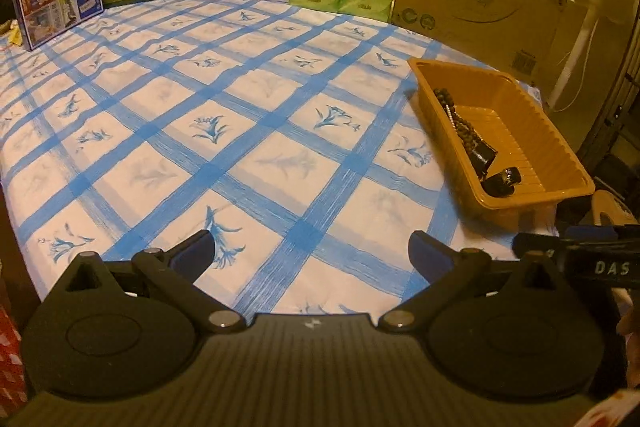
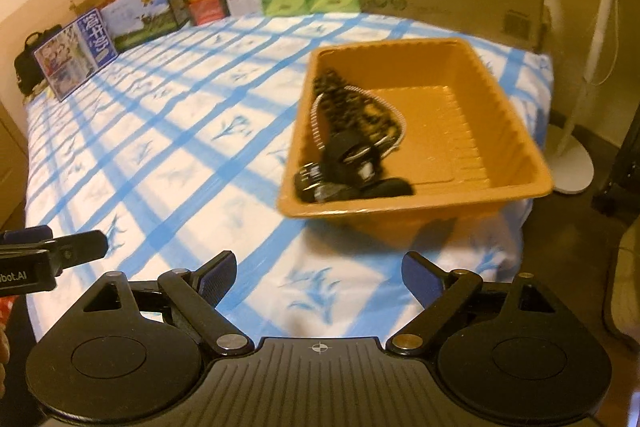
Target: Organize jewelry
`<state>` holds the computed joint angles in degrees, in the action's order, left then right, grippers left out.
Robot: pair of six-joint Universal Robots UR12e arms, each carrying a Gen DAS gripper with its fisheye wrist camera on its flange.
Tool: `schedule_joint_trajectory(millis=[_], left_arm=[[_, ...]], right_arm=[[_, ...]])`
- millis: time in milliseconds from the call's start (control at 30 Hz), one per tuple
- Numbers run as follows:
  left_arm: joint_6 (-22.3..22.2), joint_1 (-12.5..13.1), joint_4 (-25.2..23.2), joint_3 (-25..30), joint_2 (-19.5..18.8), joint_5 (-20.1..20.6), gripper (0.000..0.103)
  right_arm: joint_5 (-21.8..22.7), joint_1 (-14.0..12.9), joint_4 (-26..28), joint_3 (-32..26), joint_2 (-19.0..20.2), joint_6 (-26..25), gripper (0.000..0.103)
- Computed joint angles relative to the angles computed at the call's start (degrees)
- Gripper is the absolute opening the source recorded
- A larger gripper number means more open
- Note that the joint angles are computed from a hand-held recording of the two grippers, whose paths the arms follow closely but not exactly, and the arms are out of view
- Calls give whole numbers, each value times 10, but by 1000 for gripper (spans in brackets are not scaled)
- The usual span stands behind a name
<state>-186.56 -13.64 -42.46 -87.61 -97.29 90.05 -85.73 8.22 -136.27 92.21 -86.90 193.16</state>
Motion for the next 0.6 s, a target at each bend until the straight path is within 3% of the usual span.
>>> schedule_joint_trajectory(millis=[333, 600], left_arm=[[7, -5, -6, -4, 0, 25, 102], [7, -5, -7, -5, 0, 20, 102]], right_arm=[[3, 9, 14, -6, 5, 11, 89], [1, 12, 11, -7, 6, 10, 89]])
